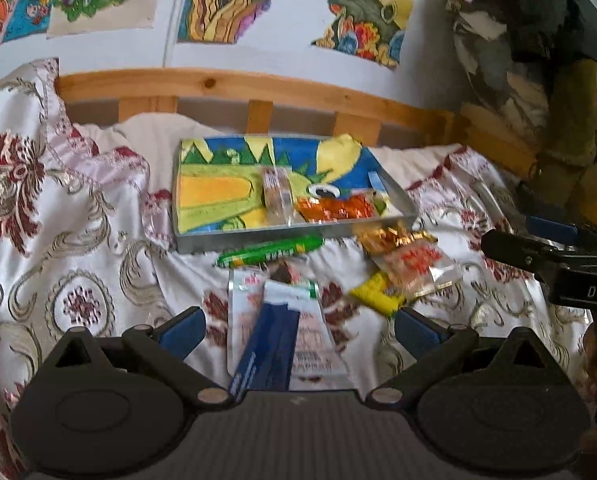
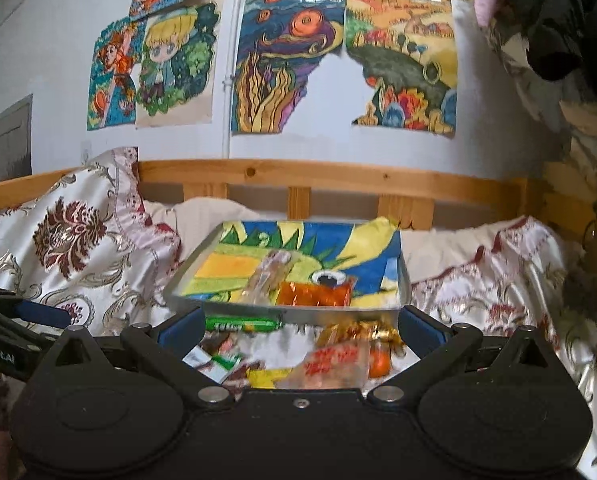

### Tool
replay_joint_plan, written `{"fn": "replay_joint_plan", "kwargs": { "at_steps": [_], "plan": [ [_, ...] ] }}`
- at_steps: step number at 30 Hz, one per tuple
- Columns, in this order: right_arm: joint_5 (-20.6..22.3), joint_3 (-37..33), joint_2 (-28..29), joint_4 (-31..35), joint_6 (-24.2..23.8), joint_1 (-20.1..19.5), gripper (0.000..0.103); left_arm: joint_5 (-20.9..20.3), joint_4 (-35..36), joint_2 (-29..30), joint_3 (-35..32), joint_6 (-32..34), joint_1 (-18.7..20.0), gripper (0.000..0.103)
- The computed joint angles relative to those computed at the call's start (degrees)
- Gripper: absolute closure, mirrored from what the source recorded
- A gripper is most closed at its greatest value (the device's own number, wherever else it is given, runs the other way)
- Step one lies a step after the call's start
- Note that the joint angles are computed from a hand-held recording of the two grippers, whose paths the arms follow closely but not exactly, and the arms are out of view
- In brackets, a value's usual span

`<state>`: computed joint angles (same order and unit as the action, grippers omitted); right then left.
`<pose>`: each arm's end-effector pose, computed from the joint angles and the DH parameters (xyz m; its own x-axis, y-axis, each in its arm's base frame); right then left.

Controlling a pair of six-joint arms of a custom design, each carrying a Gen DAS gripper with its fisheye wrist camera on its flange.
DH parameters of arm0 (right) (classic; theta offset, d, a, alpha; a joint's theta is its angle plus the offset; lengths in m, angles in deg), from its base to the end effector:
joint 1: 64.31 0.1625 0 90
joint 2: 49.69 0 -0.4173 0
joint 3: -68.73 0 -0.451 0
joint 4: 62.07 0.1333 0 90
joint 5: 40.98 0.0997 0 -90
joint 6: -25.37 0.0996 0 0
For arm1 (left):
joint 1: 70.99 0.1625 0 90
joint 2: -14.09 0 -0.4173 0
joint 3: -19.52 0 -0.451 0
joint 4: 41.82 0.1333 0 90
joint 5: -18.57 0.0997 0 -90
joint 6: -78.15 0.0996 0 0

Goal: Organize snacks
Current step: 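Withdraw both open tools back from the tray, then grasp the clear bag with red characters with the right tool while the left tool approaches the blue packets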

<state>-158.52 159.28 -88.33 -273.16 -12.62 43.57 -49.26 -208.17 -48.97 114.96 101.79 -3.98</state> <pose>0.3048 -0.6605 0.1299 -0.7025 -0.0986 0.7049 -0.6871 0.3522 -0.6355 -0.1183 -0.7164 0.2958 -0.7620 0.3761 -0.5272 0.6404 0.5586 -0.5271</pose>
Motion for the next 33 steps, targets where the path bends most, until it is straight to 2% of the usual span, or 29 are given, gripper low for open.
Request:
{"fn": "replay_joint_plan", "kwargs": {
  "at_steps": [5, 11, 16, 33],
  "plan": [
    [-3.5, 1.0, -0.5, 4.1, 3.4, 0.6, 0.001, 2.9, 4.5, -0.1, -0.5, -2.9, 0.0, 0.001],
    [-6.6, 0.6, 0.2, 8.6, 2.5, 1.1, 0.001, 3.2, 7.0, -0.3, -0.7, -4.4, 0.2, 0.001],
    [-7.6, 0.0, 0.3, 13.7, 3.3, 1.1, 0.001, 3.4, 6.6, -0.5, -0.3, -3.6, 0.0, 0.001],
    [-8.7, -1.0, 0.0, 17.9, 6.5, 0.8, 0.001, 7.0, 4.9, 1.1, -0.8, -1.8, -1.0, 0.001]
  ]
}}
